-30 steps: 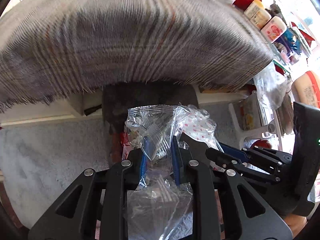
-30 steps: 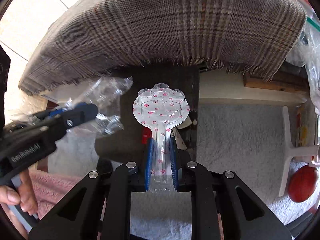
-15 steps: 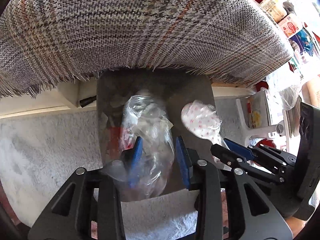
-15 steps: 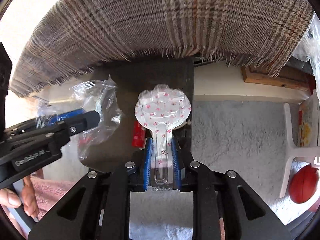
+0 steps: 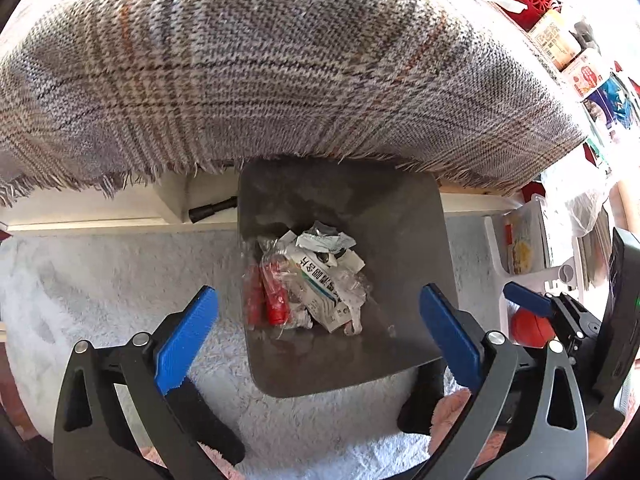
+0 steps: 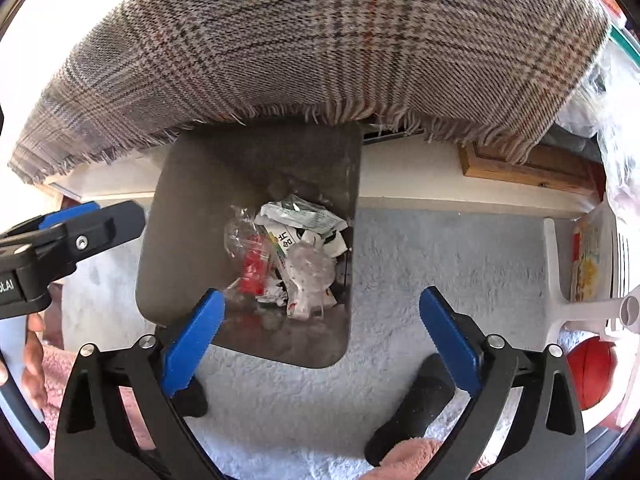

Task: Collect trash
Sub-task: 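Reach both open tools back over the trash on the table, then grasp the blue-white crumpled wrapper with the left tool while the right tool grasps a printed paper strip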

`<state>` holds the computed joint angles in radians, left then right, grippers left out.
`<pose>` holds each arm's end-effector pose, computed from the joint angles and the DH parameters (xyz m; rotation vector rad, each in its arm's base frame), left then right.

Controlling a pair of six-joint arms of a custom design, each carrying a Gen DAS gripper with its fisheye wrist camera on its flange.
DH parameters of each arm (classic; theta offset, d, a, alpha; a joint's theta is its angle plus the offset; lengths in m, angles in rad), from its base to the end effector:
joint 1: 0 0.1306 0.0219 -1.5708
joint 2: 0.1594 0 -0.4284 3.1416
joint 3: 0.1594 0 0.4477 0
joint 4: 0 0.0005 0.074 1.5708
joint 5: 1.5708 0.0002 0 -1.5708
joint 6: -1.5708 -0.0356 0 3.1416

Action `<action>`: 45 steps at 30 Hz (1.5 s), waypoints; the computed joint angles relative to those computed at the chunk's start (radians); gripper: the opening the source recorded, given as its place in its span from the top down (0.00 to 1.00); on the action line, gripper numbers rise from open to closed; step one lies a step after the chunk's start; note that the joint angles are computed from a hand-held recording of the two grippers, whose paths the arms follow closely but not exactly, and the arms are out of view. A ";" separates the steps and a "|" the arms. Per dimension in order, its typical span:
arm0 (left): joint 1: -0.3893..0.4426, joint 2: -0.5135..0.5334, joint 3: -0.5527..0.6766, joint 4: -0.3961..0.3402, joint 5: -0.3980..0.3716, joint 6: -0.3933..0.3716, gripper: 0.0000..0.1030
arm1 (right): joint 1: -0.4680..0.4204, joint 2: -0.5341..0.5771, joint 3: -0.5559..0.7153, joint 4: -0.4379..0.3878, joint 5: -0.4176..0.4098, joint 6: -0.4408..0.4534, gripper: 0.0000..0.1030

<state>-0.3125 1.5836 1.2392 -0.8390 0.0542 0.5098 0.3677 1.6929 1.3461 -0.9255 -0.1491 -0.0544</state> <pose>0.5301 -0.1738 0.3000 -0.2603 2.7815 -0.2884 0.5525 0.2179 0.2855 -0.4789 2.8258 0.2996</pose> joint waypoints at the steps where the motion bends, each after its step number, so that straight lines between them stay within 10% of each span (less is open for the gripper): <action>1: 0.000 -0.003 -0.002 -0.002 0.001 -0.001 0.08 | -0.004 0.002 0.002 -0.005 -0.003 -0.003 0.04; 22: 0.072 -0.081 0.192 -0.119 -0.085 -0.102 0.08 | -0.094 0.001 0.325 -0.121 -0.108 -0.008 0.03; 45: 0.191 0.325 0.769 -0.218 -0.172 -0.246 0.08 | -0.079 0.450 1.007 -0.248 -0.094 -0.013 0.03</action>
<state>-0.1214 1.9090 2.0085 -1.0570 -0.1182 0.2634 0.2885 2.1427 2.3526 -1.1736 -0.2435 -0.0679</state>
